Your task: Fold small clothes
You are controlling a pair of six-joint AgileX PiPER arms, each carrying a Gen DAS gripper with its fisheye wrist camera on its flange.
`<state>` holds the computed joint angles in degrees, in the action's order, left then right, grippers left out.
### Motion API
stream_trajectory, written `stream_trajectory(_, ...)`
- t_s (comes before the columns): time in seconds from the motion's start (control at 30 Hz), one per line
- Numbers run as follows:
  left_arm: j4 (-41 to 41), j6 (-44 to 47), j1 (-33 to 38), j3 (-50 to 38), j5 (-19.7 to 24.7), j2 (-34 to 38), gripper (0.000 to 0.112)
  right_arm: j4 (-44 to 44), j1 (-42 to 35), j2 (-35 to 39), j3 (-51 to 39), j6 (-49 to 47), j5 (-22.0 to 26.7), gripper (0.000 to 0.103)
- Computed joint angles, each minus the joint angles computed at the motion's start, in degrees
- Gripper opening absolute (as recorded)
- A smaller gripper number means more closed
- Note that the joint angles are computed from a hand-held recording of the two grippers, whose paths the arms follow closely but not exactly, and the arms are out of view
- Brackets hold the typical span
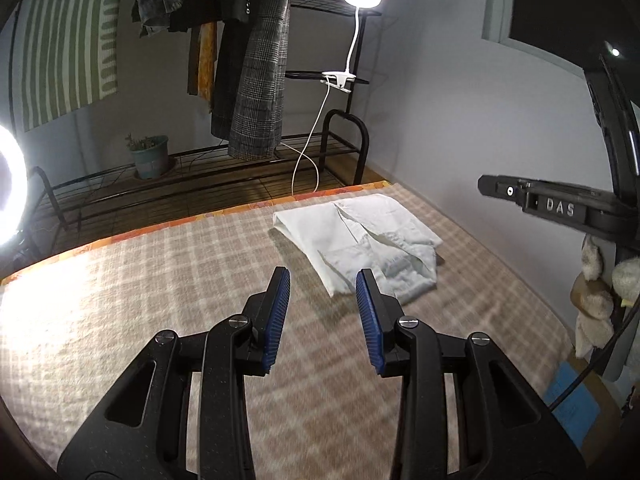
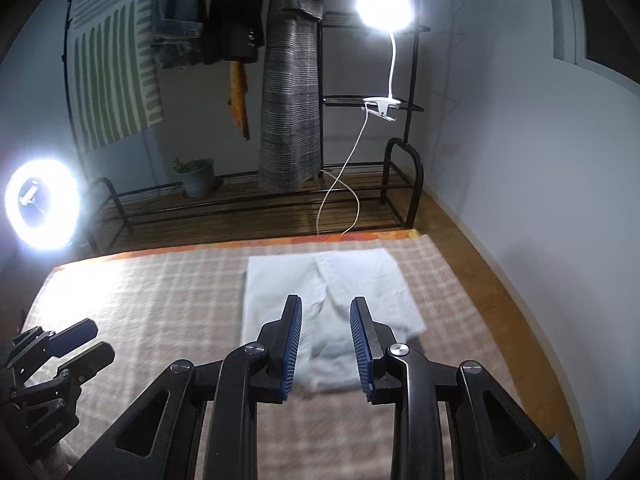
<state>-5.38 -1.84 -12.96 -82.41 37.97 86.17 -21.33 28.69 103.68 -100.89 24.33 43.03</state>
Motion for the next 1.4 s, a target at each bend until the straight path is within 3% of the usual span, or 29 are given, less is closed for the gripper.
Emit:
stream_trajectory(0.43,-7.8,11.0,6.1,19.8,0.9,-19.1,0.035,-18.8,15.6,-14.0,25.2,28.4,-4.1,0.025)
stream_trajectory(0.63,-9.6,15.0,8.3,25.1,-0.1,-23.3,0.035,-24.9,18.9,-14.6,30.3,37.4,-5.5,0.025)
stream_trajectory(0.73,-10.5,16.5,8.7,27.8,-2.2,-25.1,0.047,-28.1,20.0,-14.4,31.4,40.8,-5.7,0.03)
stream_trajectory(0.83,-11.2,18.7,8.9,28.6,-1.8,-25.3,0.049,-30.0,20.6,-14.1,32.4,43.4,-5.9,0.032)
stream_trajectory(0.9,-10.4,18.5,8.8,29.4,-2.4,-26.0,0.053,-29.9,20.4,-13.8,32.9,44.6,-6.6,0.044)
stream_trajectory(0.97,-10.1,18.1,8.8,30.0,-2.9,-26.4,0.065,-30.3,20.3,-13.6,33.2,45.9,-7.1,0.054)
stream_trajectory(1.03,-10.2,17.9,9.0,30.3,-2.8,-26.7,0.07,-32.4,20.8,-13.5,33.2,47.4,-6.4,0.057)
stream_trajectory(1.17,-9.4,17.0,8.8,30.8,-3.1,-27.6,0.082,-37.8,22.1,-14.0,33.7,52.0,-5.3,0.081)
stream_trajectory(1.27,-7.3,14.9,7.9,31.1,-3.4,-28.0,0.09,-40.8,22.9,-14.2,33.9,54.1,-4.4,0.089)
stream_trajectory(1.4,-8.0,15.1,8.1,31.1,-3.7,-28.5,0.091,-39.7,22.4,-14.2,33.7,53.2,-5.2,0.101)
